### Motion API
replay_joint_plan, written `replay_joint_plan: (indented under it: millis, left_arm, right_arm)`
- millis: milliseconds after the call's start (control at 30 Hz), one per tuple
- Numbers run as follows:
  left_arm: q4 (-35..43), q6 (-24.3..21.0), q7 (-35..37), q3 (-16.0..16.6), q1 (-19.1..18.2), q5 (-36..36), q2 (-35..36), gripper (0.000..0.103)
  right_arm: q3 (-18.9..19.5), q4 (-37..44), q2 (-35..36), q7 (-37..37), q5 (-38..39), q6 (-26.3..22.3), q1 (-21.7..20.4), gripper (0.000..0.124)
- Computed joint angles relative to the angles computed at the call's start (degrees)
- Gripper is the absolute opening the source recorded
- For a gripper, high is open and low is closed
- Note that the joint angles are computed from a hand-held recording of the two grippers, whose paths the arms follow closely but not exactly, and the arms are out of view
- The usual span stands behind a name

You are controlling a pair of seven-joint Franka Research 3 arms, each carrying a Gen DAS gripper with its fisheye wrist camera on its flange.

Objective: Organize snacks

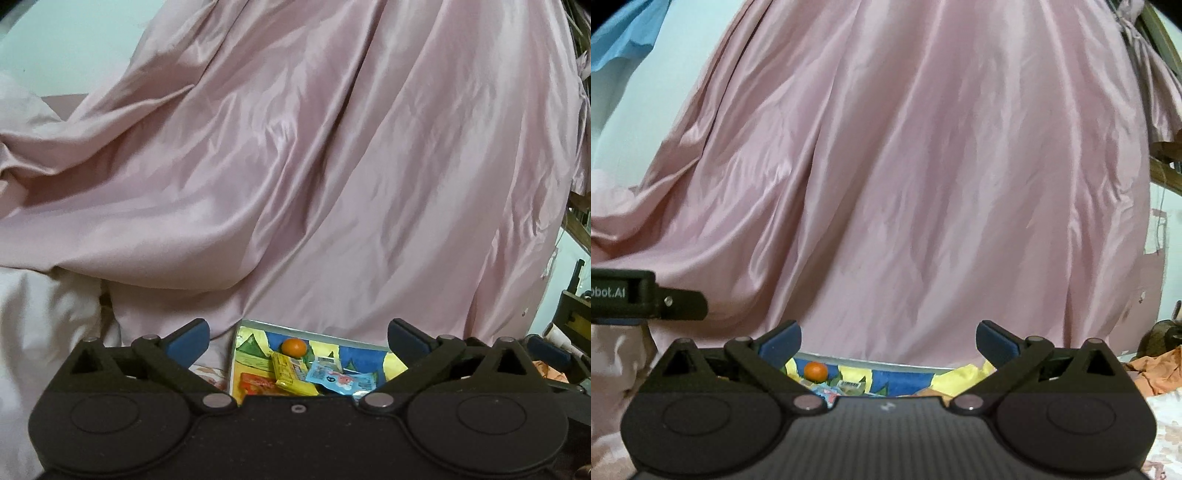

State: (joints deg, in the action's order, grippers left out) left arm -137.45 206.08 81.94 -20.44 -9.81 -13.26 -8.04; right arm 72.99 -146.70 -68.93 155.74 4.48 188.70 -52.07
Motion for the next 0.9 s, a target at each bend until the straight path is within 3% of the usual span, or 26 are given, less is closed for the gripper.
replay_joint_plan:
  millis: [233, 433, 900]
  left_arm:
    - [-3.7, -0.7, 2.5, -4.2, 2.5, -3.6, -5.2, 0.102]
    - [-7.4, -2.6, -1.8, -6.1, 4.6, -1.4, -9.9, 0.102]
    - [-15.2, -8.0, -12.9, -5.5, 4.7, 8.5, -19.7, 0.102]
  right_arm:
    - [-2.8, -3.1, -2.3, 0.8, 0.4, -1.9, 4.7, 0.103]
    - [-5.3, -5.9, -3.0, 1.8, -0.5, -4.3, 9.4, 0.103]
    - [-10.4, -11.7, -4.5, 4.7, -5.6, -10.5, 21.6, 0.103]
